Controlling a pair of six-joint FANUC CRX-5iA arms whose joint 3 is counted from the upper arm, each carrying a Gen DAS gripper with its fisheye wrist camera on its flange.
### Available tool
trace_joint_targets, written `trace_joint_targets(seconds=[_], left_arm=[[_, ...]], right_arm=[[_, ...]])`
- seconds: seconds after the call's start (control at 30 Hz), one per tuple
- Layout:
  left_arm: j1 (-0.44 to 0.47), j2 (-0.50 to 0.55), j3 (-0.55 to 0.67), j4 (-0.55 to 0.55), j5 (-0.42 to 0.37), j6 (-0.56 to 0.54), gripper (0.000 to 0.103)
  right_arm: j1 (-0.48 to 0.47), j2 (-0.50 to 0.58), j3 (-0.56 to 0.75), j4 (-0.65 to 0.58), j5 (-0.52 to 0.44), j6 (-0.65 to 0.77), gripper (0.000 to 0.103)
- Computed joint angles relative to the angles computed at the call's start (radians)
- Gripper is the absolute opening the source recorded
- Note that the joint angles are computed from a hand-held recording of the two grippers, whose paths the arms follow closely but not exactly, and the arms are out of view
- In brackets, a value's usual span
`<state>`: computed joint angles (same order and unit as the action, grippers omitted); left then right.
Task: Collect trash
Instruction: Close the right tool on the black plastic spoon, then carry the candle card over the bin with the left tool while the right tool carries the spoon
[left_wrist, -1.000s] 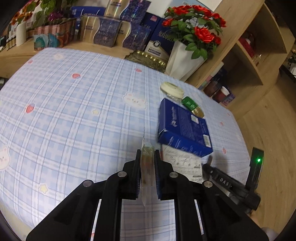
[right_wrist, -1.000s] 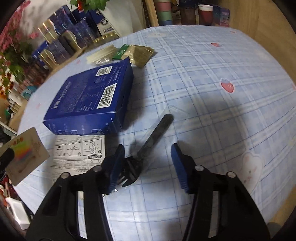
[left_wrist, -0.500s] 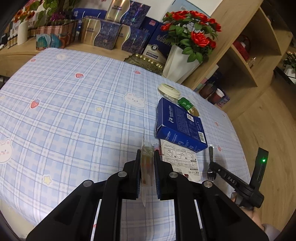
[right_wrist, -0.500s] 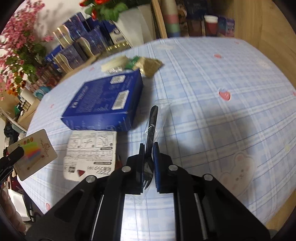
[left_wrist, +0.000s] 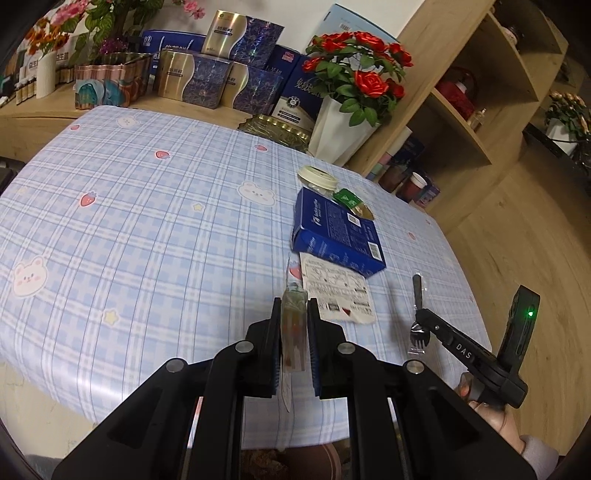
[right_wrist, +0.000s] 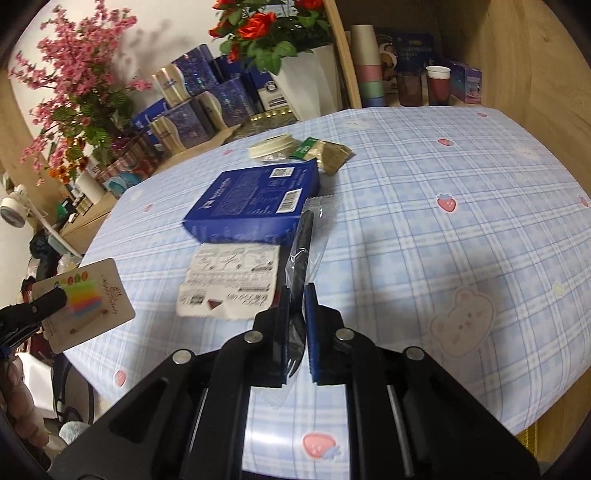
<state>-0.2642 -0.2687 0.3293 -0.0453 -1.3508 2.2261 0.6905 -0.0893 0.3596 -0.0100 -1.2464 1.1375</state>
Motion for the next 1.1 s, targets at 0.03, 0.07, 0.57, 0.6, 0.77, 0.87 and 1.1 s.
trace_joint_targets(seconds=[0.03,0.07,0.57,0.6,0.77,0.87,1.1], left_arm=[[-0.009,-0.004,0.0,-0.005,-0.004,0.005,0.012],[-0.024,-0.01,-0.002,-0.013,-0.01,0.014,0.012],[-0.234,-0.111,-0.136,-0.058,-0.069,0.137,0.012],[-0.244,-0.117,-0.15,-0.051,-0.067,0.139,0.012],[-0.276,-0.136,-0.238,0.01,-0.052,0.142,0.013],[-0.271,-0.156,-0.313,0.059,-0.03,0.155,0.013],[-0.255,-0.162,-0.44,0.139,-0.003,0.165,0.013]], right_arm=[[0.003,-0.009,-0.008,-0.002,0.003,0.0,0.012],[0.007,-0.025,-0.022,-0.008,0.007,0.0,0.012],[0.153,-0.234,-0.236,0.023,0.066,-0.009,0.012],[0.165,-0.247,-0.25,0.028,0.068,-0.013,0.012],[0.22,-0.324,-0.338,0.058,0.085,-0.052,0.012],[0.262,-0.379,-0.406,0.086,0.089,-0.087,0.012],[0.311,-0.433,-0.474,0.102,0.065,-0.109,0.012]])
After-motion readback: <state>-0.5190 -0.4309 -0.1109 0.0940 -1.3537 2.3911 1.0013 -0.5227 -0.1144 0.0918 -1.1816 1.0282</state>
